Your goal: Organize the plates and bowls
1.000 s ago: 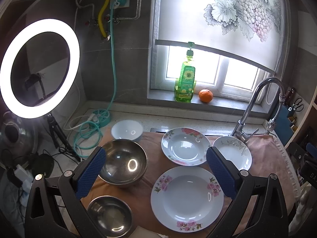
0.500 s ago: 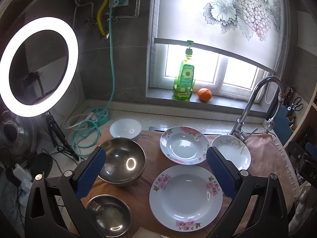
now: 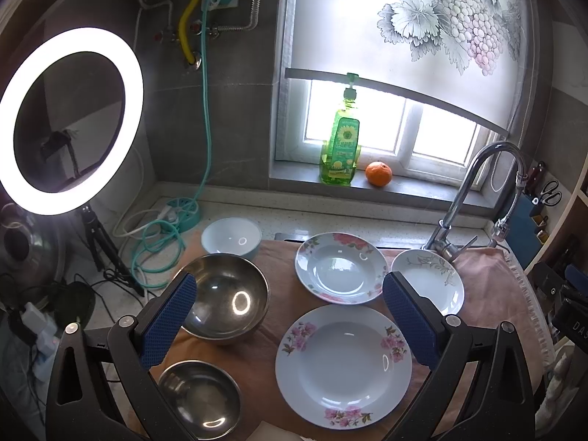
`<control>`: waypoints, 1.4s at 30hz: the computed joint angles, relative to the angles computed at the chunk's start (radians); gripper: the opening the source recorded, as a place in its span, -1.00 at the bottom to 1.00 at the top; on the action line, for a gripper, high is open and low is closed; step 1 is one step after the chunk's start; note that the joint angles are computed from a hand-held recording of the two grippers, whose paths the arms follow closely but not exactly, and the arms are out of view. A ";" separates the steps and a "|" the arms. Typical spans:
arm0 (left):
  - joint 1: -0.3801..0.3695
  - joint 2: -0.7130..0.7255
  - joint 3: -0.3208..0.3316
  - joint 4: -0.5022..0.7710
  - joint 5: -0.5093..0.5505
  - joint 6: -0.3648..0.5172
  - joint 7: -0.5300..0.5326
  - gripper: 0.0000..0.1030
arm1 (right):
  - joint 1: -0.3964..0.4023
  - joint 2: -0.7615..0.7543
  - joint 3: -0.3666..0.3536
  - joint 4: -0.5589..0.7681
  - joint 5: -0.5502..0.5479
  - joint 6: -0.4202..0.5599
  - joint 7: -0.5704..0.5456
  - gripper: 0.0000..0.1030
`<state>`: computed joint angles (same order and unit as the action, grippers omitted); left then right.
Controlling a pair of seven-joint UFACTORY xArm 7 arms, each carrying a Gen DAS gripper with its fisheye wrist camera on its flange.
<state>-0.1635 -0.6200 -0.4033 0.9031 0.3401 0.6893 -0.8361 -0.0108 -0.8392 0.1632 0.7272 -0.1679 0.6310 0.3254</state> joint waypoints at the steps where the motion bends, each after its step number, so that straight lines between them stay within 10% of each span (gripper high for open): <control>1: 0.000 0.001 0.000 0.001 0.000 0.000 0.000 0.96 | 0.000 0.002 0.000 0.002 0.000 0.001 0.001 0.98; 42: -0.032 0.008 0.041 -0.018 -0.048 0.005 0.024 0.96 | 0.018 0.013 0.000 -0.010 0.002 0.008 0.009 0.99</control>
<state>-0.1957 -0.6118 -0.3621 0.8852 0.2916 0.6944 -0.8125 0.0072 -0.8264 0.1633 0.7171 -0.1662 0.6390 0.3342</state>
